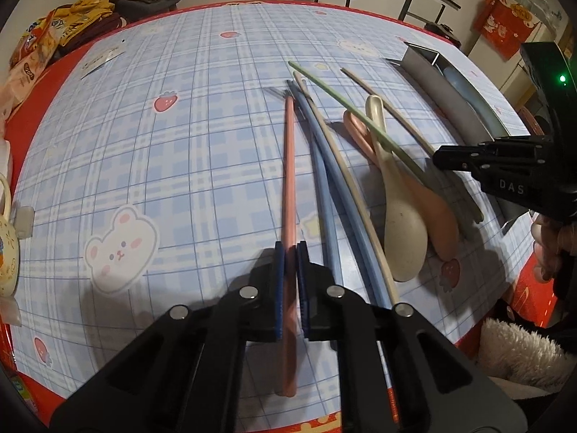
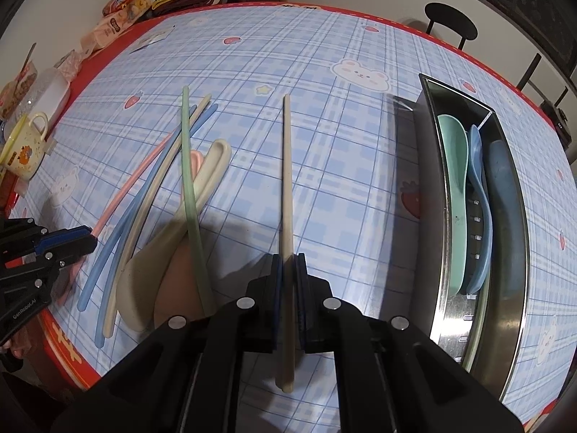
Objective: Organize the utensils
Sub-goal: 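Grasp a pink chopstick with the left gripper while the right grasps a beige chopstick, then carry both chopsticks over the steel tray and lower them in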
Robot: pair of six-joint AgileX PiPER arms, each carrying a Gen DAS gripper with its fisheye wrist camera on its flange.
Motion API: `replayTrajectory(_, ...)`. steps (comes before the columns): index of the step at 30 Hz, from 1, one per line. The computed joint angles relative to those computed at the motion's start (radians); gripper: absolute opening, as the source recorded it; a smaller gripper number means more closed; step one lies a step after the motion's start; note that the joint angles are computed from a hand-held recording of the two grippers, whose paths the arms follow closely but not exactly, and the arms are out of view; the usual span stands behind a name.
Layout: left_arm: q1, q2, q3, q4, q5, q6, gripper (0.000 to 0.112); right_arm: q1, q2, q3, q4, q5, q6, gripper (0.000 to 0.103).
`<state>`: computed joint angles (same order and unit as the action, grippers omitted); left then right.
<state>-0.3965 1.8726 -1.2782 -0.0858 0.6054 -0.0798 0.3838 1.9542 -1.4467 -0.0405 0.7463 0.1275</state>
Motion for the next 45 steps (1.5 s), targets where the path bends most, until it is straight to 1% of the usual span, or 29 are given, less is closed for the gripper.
replayTrajectory(15, 0.022, -0.004, 0.019, -0.072, -0.03, 0.044, 0.013, 0.021, -0.006, 0.014, -0.053, -0.009, 0.012, 0.008)
replayTrajectory(18, 0.027, -0.007, 0.026, -0.087, -0.034, 0.058, 0.013, 0.036, 0.002, -0.001, -0.086, 0.008, 0.011, 0.008)
replayTrajectory(20, 0.029, -0.008, 0.028, -0.096, -0.036, 0.065, 0.013, 0.031, 0.005, -0.01, -0.072, 0.016, 0.001, 0.007)
replayTrajectory(25, 0.031, -0.01, 0.033, -0.103, -0.043, 0.068, 0.013, -0.011, 0.023, -0.05, 0.029, 0.053, -0.029, 0.007)
replayTrajectory(29, 0.03, -0.009, 0.032, -0.1, -0.042, 0.062, 0.013, -0.025, 0.005, -0.025, 0.05, 0.038, -0.024, 0.007)
replayTrajectory(32, 0.034, -0.008, 0.03, -0.114, -0.04, 0.065, 0.012, -0.035, -0.026, 0.009, 0.074, 0.011, -0.021, 0.007)
replayTrajectory(34, 0.046, -0.004, 0.022, -0.153, -0.027, 0.088, 0.011, -0.049, -0.056, 0.037, 0.111, -0.005, -0.033, 0.007)
replayTrajectory(38, 0.101, 0.011, -0.01, -0.287, 0.043, 0.169, 0.011, -0.059, -0.108, 0.089, 0.186, -0.028, -0.071, 0.007)
replayTrajectory(40, 0.122, 0.004, 0.0, -0.326, 0.052, 0.172, 0.011, -0.059, -0.137, 0.124, 0.22, -0.042, -0.093, 0.007)
replayTrajectory(43, 0.156, -0.02, 0.034, -0.425, 0.051, 0.213, 0.011, -0.058, -0.159, 0.153, 0.257, -0.05, -0.117, 0.007)
replayTrajectory(45, 0.164, -0.046, 0.054, -0.453, 0.049, 0.224, 0.011, -0.054, -0.165, 0.17, 0.276, -0.056, -0.132, 0.007)
